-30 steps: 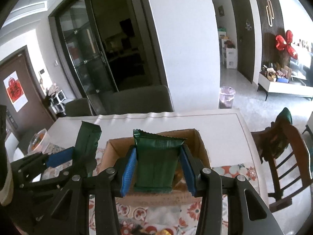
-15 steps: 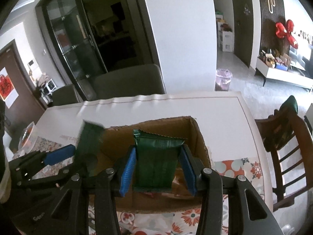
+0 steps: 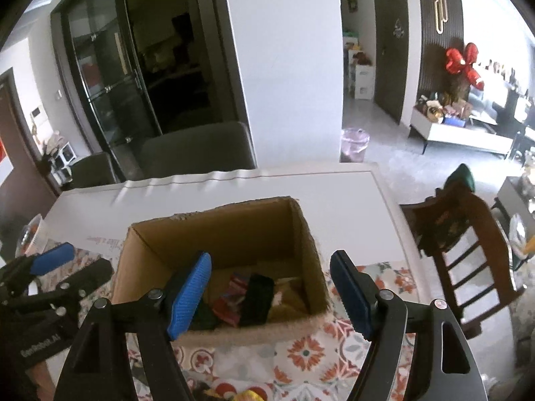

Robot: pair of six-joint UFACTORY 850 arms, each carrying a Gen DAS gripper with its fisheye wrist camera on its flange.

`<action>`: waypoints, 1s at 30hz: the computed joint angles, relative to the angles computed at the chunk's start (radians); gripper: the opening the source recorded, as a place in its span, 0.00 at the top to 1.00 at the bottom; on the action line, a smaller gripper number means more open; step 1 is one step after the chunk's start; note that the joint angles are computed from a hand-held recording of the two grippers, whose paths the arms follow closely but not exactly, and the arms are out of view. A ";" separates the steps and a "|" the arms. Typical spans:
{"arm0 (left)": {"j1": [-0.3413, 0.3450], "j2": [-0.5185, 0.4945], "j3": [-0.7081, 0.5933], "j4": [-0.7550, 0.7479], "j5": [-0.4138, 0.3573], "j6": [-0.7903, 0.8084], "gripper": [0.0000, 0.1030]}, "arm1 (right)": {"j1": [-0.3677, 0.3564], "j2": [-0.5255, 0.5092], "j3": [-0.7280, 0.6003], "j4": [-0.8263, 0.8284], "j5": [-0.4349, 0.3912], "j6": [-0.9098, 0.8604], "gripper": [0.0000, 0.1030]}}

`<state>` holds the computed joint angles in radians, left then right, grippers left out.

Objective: Organize snacks
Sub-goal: 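Move both tools back toward the wrapped candies and red snack bag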

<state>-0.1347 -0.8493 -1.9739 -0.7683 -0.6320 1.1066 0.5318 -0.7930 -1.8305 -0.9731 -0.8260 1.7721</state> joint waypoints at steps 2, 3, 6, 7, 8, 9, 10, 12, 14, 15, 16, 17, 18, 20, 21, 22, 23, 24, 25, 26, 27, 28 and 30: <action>0.011 0.046 0.067 -0.045 0.012 0.069 0.29 | 0.020 0.021 0.021 -0.015 -0.020 0.018 0.28; 0.018 0.078 0.116 -0.085 0.018 0.130 0.29 | 0.028 0.028 0.028 -0.015 -0.031 0.020 0.28; 0.033 0.145 0.222 -0.151 0.016 0.251 0.29 | 0.064 0.068 0.083 -0.037 -0.060 0.080 0.28; 0.037 0.164 0.252 -0.165 0.010 0.285 0.29 | 0.073 0.082 0.104 -0.036 -0.058 0.099 0.28; 0.041 0.183 0.283 -0.176 0.009 0.315 0.29 | 0.081 0.095 0.123 -0.034 -0.053 0.114 0.28; 0.045 0.203 0.317 -0.191 0.011 0.349 0.29 | 0.091 0.110 0.148 -0.032 -0.051 0.132 0.28; 0.049 0.222 0.350 -0.202 0.018 0.379 0.29 | 0.096 0.116 0.158 -0.028 -0.054 0.138 0.28; 0.055 0.254 0.407 -0.216 0.026 0.423 0.29 | 0.114 0.134 0.192 -0.018 -0.064 0.157 0.28; 0.059 0.276 0.447 -0.214 0.025 0.445 0.29 | 0.136 0.144 0.217 0.001 -0.092 0.165 0.28; 0.061 0.289 0.474 -0.211 0.027 0.461 0.29 | 0.144 0.147 0.229 0.002 -0.099 0.174 0.28; 0.062 0.298 0.493 -0.206 0.027 0.471 0.29 | 0.151 0.152 0.241 0.014 -0.104 0.175 0.28; 0.063 0.308 0.516 -0.197 0.028 0.482 0.29 | 0.158 0.157 0.256 0.034 -0.102 0.178 0.28; 0.064 0.317 0.536 -0.193 0.030 0.492 0.29 | 0.165 0.163 0.275 0.050 -0.091 0.188 0.28; 0.066 0.328 0.567 -0.174 0.023 0.496 0.29 | 0.174 0.173 0.304 0.078 -0.068 0.200 0.28; 0.067 0.333 0.586 -0.154 0.020 0.494 0.29 | 0.179 0.178 0.323 0.095 -0.054 0.207 0.28; 0.066 0.335 0.599 -0.133 0.021 0.484 0.29 | 0.182 0.180 0.337 0.110 -0.042 0.208 0.28; 0.067 0.338 0.610 -0.122 0.019 0.479 0.29 | 0.186 0.181 0.346 0.131 -0.035 0.206 0.28; 0.067 0.340 0.623 -0.105 0.016 0.474 0.30 | 0.188 0.181 0.354 0.143 -0.028 0.208 0.28; 0.066 0.343 0.639 -0.085 0.020 0.466 0.30 | 0.191 0.183 0.365 0.157 -0.016 0.212 0.28; 0.064 0.348 0.655 -0.079 0.027 0.469 0.30 | 0.194 0.182 0.375 0.177 -0.006 0.210 0.28; 0.064 0.350 0.673 -0.071 0.034 0.475 0.30 | 0.197 0.181 0.382 0.190 0.003 0.209 0.28; 0.063 0.349 0.682 -0.051 0.035 0.467 0.30 | 0.198 0.181 0.389 0.202 0.014 0.207 0.28; 0.063 0.345 0.696 -0.018 0.021 0.456 0.33 | 0.205 0.177 0.402 0.224 0.027 0.208 0.28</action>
<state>-0.0718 -0.5043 -1.2776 -0.7860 -0.6106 1.5626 0.7365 -0.6155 -1.4282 -0.7489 -0.7991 1.9799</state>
